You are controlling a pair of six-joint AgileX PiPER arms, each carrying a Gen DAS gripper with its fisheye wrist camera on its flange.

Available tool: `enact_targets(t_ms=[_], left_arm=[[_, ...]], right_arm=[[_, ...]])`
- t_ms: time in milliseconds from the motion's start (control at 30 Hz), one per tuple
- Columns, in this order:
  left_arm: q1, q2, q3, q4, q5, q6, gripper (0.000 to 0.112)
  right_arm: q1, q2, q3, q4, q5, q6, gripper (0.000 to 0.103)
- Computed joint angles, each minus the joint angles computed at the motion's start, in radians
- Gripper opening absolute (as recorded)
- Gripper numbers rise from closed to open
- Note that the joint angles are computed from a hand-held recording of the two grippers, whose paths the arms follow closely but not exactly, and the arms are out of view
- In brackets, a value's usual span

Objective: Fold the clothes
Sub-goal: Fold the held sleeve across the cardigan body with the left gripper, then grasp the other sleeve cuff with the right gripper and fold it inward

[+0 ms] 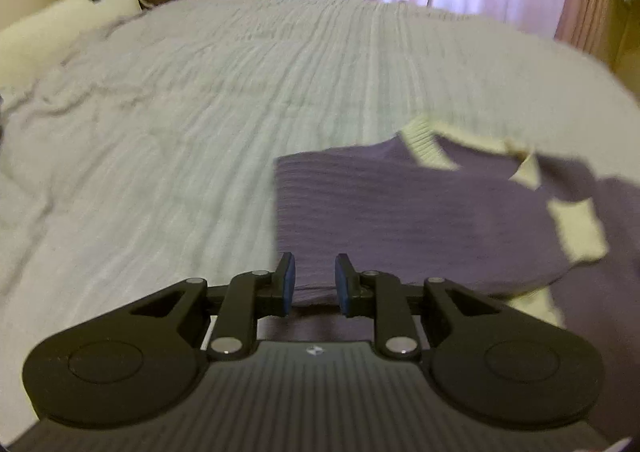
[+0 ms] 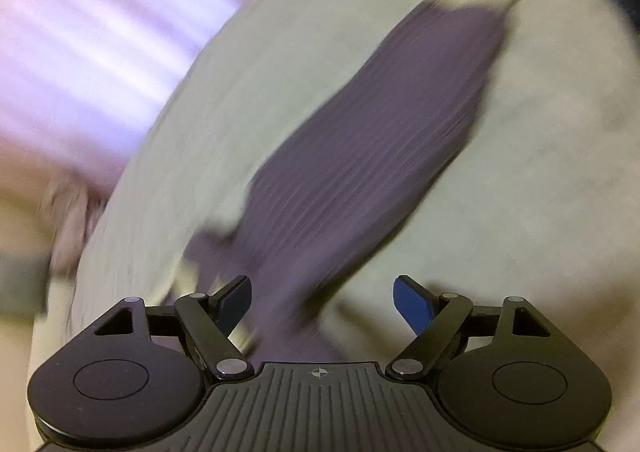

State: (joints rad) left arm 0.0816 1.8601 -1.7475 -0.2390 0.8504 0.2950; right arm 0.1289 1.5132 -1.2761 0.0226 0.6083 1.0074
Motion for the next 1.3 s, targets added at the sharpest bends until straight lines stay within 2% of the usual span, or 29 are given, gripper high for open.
enact_targets(t_ms=[67, 100, 200, 267, 367, 433, 467, 500, 533, 567, 633, 700, 767, 800, 833, 867, 967, 1067, 1200, 1300], left_arm=[[-0.021, 0.010, -0.014, -0.027, 0.013, -0.037, 0.019], [-0.032, 0.012, -0.016, -0.037, 0.015, -0.059, 0.019], [-0.062, 0.008, -0.010, -0.054, 0.017, -0.146, 0.019], [-0.083, 0.007, -0.007, -0.055, 0.017, -0.208, 0.019], [-0.107, 0.018, -0.018, -0.040, 0.027, -0.291, 0.019], [-0.118, 0.022, -0.021, -0.031, 0.037, -0.330, 0.019], [-0.123, 0.022, -0.022, -0.023, 0.041, -0.346, 0.019], [-0.128, 0.023, -0.022, -0.016, 0.046, -0.361, 0.019], [-0.133, 0.022, -0.022, -0.005, 0.048, -0.374, 0.019], [-0.135, 0.020, -0.023, 0.003, 0.050, -0.380, 0.019], [-0.138, 0.015, -0.027, 0.016, 0.055, -0.389, 0.019], [-0.135, 0.007, -0.030, 0.014, 0.052, -0.378, 0.019], [-0.128, -0.004, -0.018, 0.012, 0.040, -0.369, 0.019], [-0.125, -0.009, -0.011, 0.011, 0.034, -0.365, 0.019], [-0.121, -0.011, -0.005, 0.008, 0.033, -0.367, 0.019], [-0.117, -0.012, 0.001, 0.005, 0.038, -0.374, 0.019], [-0.097, -0.026, 0.026, -0.032, 0.046, -0.358, 0.019], [-0.060, -0.055, 0.056, -0.054, 0.048, -0.297, 0.019], [0.020, -0.072, 0.069, -0.088, 0.075, -0.251, 0.019], [0.102, -0.073, 0.055, -0.152, 0.106, -0.233, 0.019]], right_arm=[[-0.120, -0.036, 0.044, 0.042, -0.023, -0.047, 0.081], [-0.191, -0.043, 0.065, 0.103, -0.052, -0.108, 0.080], [-0.393, -0.020, 0.078, 0.325, -0.100, -0.342, 0.066], [-0.501, 0.030, 0.050, 0.471, -0.105, -0.503, 0.066], [-0.584, 0.141, -0.006, 0.693, -0.101, -0.733, 0.066], [-0.599, 0.207, -0.047, 0.769, -0.087, -0.815, 0.065], [-0.601, 0.235, -0.066, 0.793, -0.077, -0.845, 0.060], [-0.601, 0.257, -0.086, 0.815, -0.062, -0.876, 0.033], [-0.600, 0.271, -0.104, 0.836, -0.047, -0.908, 0.017], [-0.598, 0.285, -0.122, 0.855, -0.031, -0.939, 0.012], [-0.594, 0.292, -0.140, 0.886, -0.021, -0.997, 0.009], [-0.570, 0.201, -0.101, 0.810, -0.111, -0.964, 0.008], [-0.523, 0.085, -0.032, 0.612, -0.226, -0.791, 0.008], [-0.504, 0.039, 0.010, 0.512, -0.258, -0.692, 0.008], [-0.491, 0.022, 0.032, 0.412, -0.253, -0.595, 0.008], [-0.480, 0.023, 0.035, 0.312, -0.222, -0.503, 0.008], [-0.434, 0.133, -0.042, 0.034, -0.075, -0.226, 0.009], [-0.406, 0.186, -0.100, -0.073, -0.025, -0.058, 0.009], [-0.246, 0.186, -0.265, -0.385, 0.090, 0.095, 0.009], [-0.045, 0.214, -0.474, -0.582, 0.193, 0.058, 0.009]])
